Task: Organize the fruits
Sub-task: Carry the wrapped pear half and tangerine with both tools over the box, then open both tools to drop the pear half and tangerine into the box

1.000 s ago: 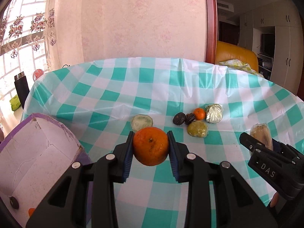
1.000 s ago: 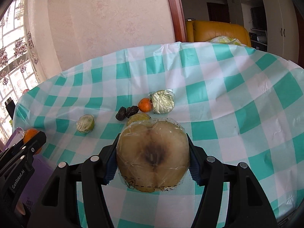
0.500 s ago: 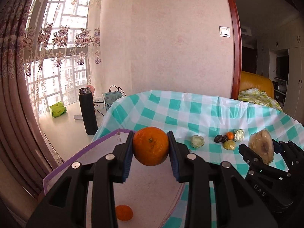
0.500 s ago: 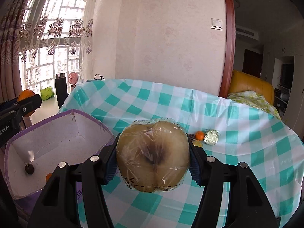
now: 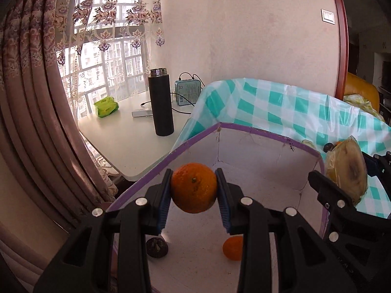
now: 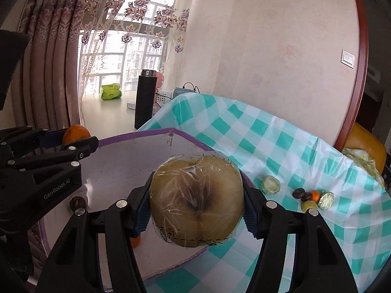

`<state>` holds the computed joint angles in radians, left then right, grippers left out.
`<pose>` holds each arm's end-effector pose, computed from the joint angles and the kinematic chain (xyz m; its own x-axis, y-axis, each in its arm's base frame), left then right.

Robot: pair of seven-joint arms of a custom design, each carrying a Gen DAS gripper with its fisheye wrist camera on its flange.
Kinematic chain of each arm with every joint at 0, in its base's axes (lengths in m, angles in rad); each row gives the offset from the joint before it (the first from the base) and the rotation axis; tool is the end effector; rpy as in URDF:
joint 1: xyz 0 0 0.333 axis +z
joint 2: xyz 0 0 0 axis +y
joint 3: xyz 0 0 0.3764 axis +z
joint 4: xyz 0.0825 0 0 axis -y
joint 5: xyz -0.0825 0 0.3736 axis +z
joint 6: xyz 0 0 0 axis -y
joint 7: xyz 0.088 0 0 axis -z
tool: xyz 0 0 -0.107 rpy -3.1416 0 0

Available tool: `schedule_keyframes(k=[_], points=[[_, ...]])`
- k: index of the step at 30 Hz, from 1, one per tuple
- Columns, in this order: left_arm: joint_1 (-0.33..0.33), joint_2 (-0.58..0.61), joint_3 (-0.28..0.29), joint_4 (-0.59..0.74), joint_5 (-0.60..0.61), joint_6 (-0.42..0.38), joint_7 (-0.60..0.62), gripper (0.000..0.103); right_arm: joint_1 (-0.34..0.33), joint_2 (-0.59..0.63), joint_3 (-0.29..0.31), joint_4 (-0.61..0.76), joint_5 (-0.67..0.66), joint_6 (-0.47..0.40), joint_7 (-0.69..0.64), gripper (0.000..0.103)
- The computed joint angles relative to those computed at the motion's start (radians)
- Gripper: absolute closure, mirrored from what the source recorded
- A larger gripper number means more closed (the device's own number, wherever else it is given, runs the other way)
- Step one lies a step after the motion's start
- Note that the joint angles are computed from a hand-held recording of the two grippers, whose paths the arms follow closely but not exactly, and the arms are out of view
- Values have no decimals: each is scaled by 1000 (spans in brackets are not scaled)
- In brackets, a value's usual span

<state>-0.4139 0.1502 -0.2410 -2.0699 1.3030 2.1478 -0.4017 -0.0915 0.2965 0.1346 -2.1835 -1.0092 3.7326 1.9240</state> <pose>0.4905 -0.3190 0.4450 0.5013 -0.8642 -0.0427 -0.4802 -0.2368 -0.8446 0.5590 0.1290 0.4425 0.6513 -0.7280 0.2141 -0.2184 -0.4501 -0.8659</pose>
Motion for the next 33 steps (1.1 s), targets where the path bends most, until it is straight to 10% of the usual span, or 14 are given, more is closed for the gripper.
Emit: schedule_keyframes(k=[10, 21, 33], points=[[63, 22, 30, -41, -55, 158, 38, 68, -10, 27, 85, 40, -15, -168, -26, 42], [93, 38, 50, -49, -174, 220, 141, 68, -252, 95, 409, 89, -68, -405, -71, 42], [113, 66, 46, -39, -438, 251, 481, 66, -380, 180, 627, 108, 142, -637, -322, 42]])
